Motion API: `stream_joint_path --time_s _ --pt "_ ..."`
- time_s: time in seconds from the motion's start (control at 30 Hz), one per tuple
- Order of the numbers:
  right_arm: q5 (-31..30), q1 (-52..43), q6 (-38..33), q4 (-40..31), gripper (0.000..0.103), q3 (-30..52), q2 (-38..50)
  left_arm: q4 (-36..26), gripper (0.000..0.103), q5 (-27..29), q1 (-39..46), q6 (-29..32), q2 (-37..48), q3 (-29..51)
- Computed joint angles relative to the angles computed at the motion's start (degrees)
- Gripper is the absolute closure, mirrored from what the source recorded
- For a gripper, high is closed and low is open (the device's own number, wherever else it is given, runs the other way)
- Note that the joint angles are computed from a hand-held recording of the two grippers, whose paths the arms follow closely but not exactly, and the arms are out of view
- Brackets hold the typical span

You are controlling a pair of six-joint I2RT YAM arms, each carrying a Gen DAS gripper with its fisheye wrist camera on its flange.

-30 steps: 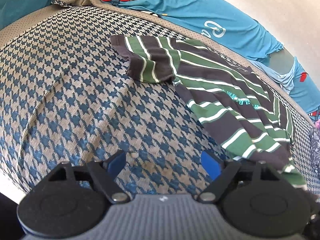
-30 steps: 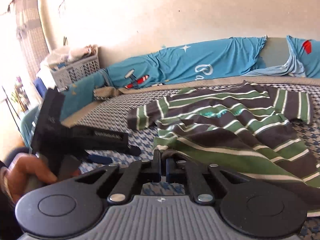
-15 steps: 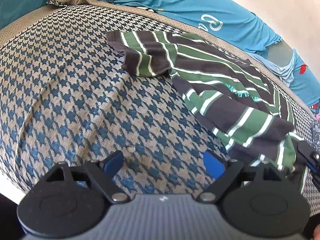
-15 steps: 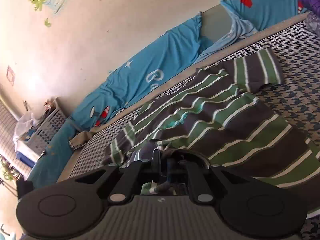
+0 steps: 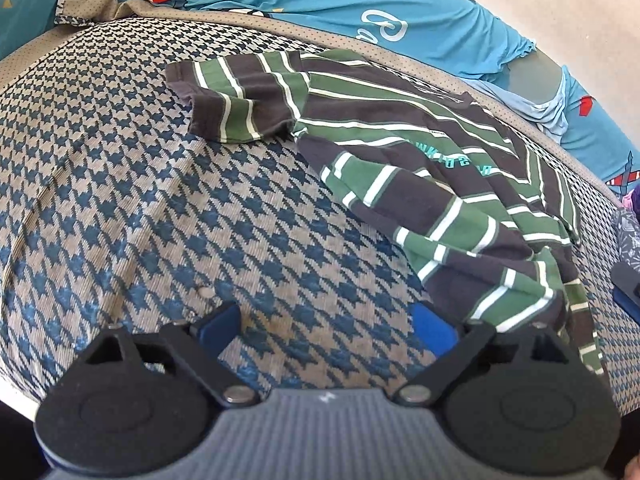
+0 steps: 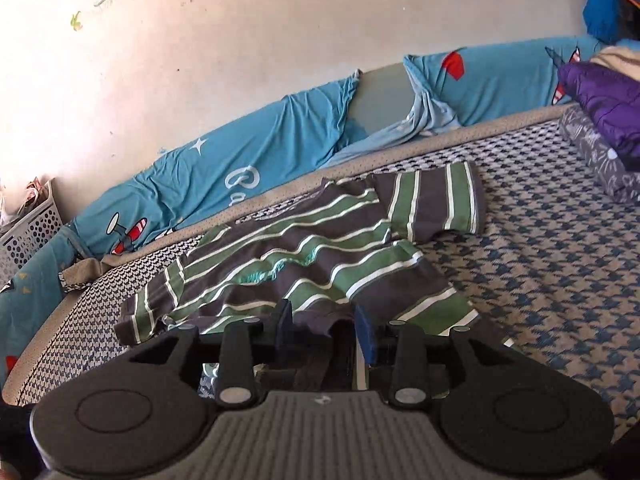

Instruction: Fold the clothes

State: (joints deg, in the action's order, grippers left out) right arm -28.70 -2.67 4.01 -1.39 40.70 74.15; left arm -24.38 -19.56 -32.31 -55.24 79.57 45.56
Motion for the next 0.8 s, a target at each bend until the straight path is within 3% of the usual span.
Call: stream_joint_path --time_s 0.1,0.23,0.4,0.67,0.77,0.8 --pt "-2.13 -0.46 -3.14 -0.21 0.068 -1.79 -3.83 0.38 0.010 -0.50 0.29 -0.94 -0.01 -0.02" --pt "-4.17 2.64 -12.82 -1.26 0.068 -4.35 -7.72 -0.02 0.010 -1.10 0.96 -2.03 -0.19 -0.27" --pt "-0.15 8.54 -21.76 0.92 0.063 -7.52 -9.42 0.14 0.010 -0.83 1.43 -2.02 -1.15 -1.22" --pt "8.94 14.21 -28.34 8.65 0.058 -9.82 -3.91 -0.09 0.010 -0.71 1.57 -2.15 -1.17 -1.04" --pt "10.08 14.59 -28.67 10.18 0.063 -9.31 -1.67 -0.37 0.010 -0.86 1.50 -2.57 -1.20 -0.86" --pt "9.81 14.45 -28.55 10.33 0.074 -9.19 -1.19 -0.65 0.010 -1.01 1.52 -2.74 -1.26 -0.85"
